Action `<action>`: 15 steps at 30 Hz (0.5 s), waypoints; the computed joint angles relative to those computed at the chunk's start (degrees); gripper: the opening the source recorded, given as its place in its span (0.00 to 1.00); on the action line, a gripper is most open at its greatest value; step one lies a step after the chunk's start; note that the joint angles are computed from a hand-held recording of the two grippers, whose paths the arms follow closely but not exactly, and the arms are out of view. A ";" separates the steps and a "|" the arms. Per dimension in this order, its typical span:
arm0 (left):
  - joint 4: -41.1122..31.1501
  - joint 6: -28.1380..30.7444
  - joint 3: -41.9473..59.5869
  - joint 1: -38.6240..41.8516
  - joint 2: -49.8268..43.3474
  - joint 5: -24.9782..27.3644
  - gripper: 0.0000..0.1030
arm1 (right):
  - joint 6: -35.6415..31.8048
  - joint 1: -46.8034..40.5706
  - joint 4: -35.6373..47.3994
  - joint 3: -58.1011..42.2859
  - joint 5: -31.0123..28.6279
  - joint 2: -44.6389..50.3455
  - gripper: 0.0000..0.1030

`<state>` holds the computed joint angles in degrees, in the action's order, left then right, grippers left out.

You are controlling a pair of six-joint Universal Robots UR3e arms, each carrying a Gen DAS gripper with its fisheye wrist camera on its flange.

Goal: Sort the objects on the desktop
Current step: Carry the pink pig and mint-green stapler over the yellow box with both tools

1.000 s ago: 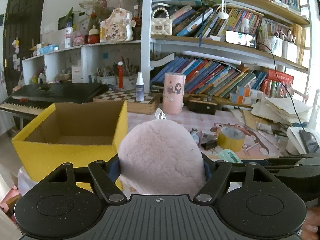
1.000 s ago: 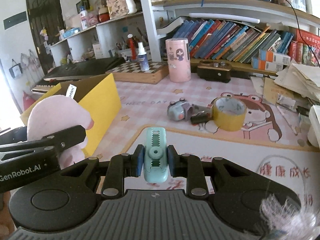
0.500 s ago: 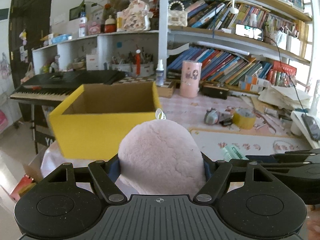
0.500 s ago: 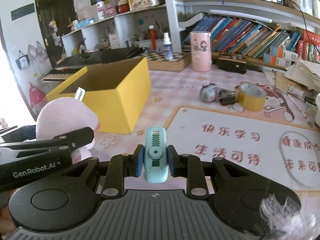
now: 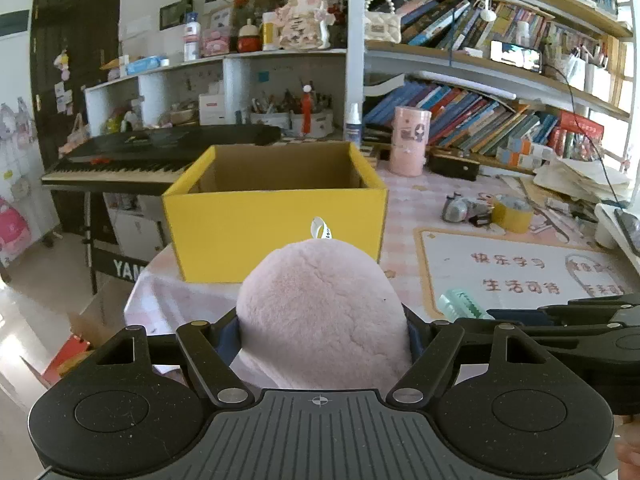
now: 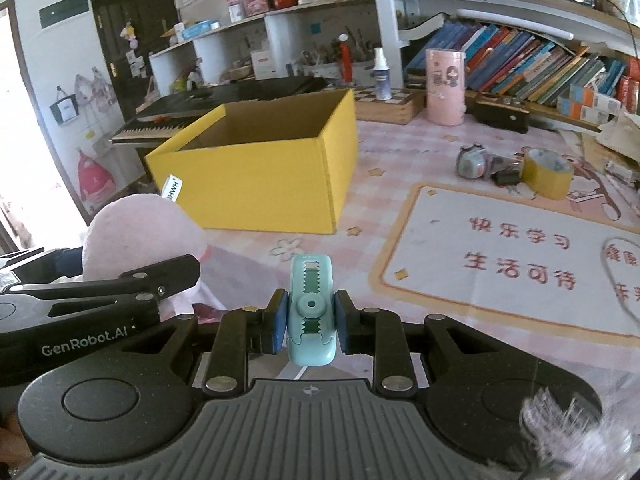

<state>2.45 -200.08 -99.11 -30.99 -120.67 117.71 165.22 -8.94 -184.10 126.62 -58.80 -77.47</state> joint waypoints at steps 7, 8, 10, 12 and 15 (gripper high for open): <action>2.29 -0.40 -5.43 1.27 3.22 1.03 0.74 | 1.43 4.08 -0.76 -1.17 -1.19 0.97 0.22; 2.55 -0.45 -5.98 1.49 3.56 1.11 0.74 | 1.50 4.53 -0.85 -1.34 -1.28 1.09 0.22; 3.10 -0.64 -7.06 1.85 4.14 1.24 0.74 | 1.51 5.33 -0.78 -1.77 -1.49 1.37 0.22; 3.55 -0.67 -7.75 2.25 4.47 1.19 0.74 | 1.47 6.01 -0.54 -2.22 -1.74 1.66 0.22; 4.20 -0.71 -8.54 2.73 4.85 1.15 0.74 | 1.54 7.08 -0.33 -3.02 -2.20 2.01 0.22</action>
